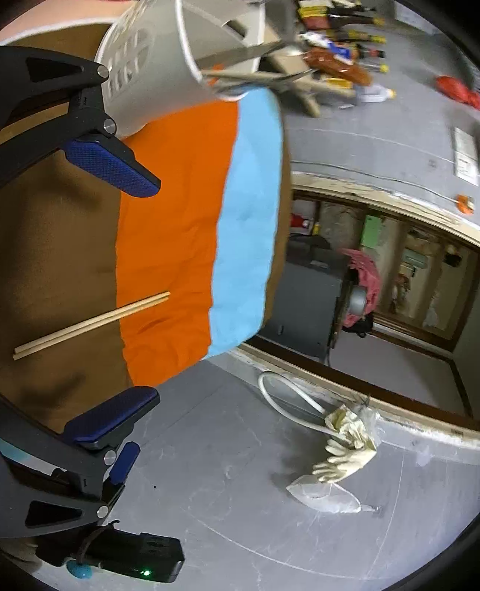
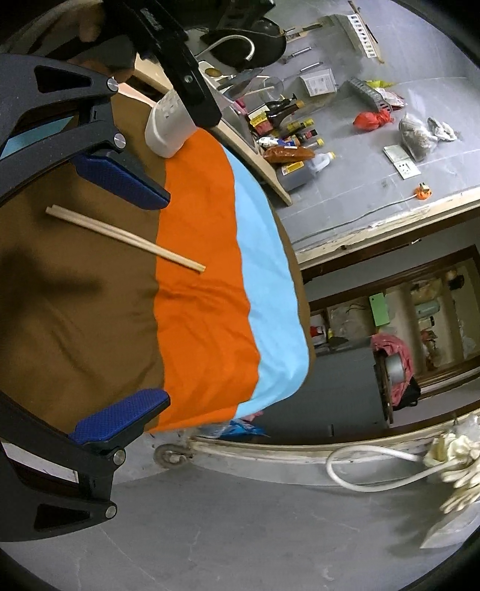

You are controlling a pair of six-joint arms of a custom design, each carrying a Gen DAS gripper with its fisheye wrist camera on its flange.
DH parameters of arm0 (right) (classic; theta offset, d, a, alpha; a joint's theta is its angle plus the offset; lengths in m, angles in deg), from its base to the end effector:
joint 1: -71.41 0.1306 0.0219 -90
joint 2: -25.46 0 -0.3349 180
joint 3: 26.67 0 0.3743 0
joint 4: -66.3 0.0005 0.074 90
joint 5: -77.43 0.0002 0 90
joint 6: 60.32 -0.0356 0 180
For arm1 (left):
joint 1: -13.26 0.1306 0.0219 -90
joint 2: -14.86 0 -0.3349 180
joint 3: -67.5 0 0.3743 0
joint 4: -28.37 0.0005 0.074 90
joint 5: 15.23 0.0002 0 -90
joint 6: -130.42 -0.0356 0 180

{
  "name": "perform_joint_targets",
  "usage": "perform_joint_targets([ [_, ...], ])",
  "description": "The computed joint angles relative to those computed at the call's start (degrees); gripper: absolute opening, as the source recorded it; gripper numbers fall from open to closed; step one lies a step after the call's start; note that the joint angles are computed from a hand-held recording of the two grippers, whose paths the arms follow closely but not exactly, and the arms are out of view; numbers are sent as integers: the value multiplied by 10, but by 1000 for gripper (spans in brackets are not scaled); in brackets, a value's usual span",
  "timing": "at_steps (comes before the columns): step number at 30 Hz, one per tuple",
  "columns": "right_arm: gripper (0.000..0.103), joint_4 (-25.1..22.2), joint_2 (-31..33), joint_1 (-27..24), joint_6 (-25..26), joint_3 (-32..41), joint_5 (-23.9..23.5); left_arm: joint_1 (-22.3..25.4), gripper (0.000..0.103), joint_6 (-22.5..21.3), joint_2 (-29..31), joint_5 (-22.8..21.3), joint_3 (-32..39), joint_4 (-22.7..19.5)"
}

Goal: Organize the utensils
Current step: 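Move both tools back toward the two wooden chopsticks on the cloth, then close the right tool on one wooden chopstick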

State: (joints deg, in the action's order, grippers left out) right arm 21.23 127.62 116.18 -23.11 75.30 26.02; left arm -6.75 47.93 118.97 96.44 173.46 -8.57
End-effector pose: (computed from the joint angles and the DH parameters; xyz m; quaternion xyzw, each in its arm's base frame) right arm 0.3981 0.3630 0.3843 0.1865 0.8619 0.0688 0.4665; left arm 0.5264 -0.2062 0.4058 0.1810 0.8569 -0.2697 0.4002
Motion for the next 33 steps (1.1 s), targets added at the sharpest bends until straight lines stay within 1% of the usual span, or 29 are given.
perform_joint_targets([
  [2,80,1,4,-3,2,-2,-11,0,102,-1,12,2,9,-9],
  [3,79,-2,7,-4,3,1,-17,0,102,-2,19,2,16,-16],
  [5,72,0,14,-3,7,3,-30,0,99,-3,35,4,31,-34],
  [9,67,-5,35,-3,18,22,-54,3,97,12,63,14,53,-61],
  [11,58,-3,44,-3,20,27,-66,4,96,24,78,11,63,-72],
  [12,56,-6,52,-1,22,34,-70,4,96,27,83,9,67,-76],
  [15,55,-24,68,2,23,49,-80,5,96,34,100,7,82,-93],
  [21,55,-54,92,5,37,81,-94,6,96,39,112,-2,94,-107],
  [25,55,-86,112,7,40,109,-96,7,96,42,117,-1,100,-114],
  [29,55,-154,148,10,48,170,-86,8,96,44,119,2,105,-119],
  [33,55,-226,186,15,41,236,-68,9,96,46,121,2,107,-120],
])
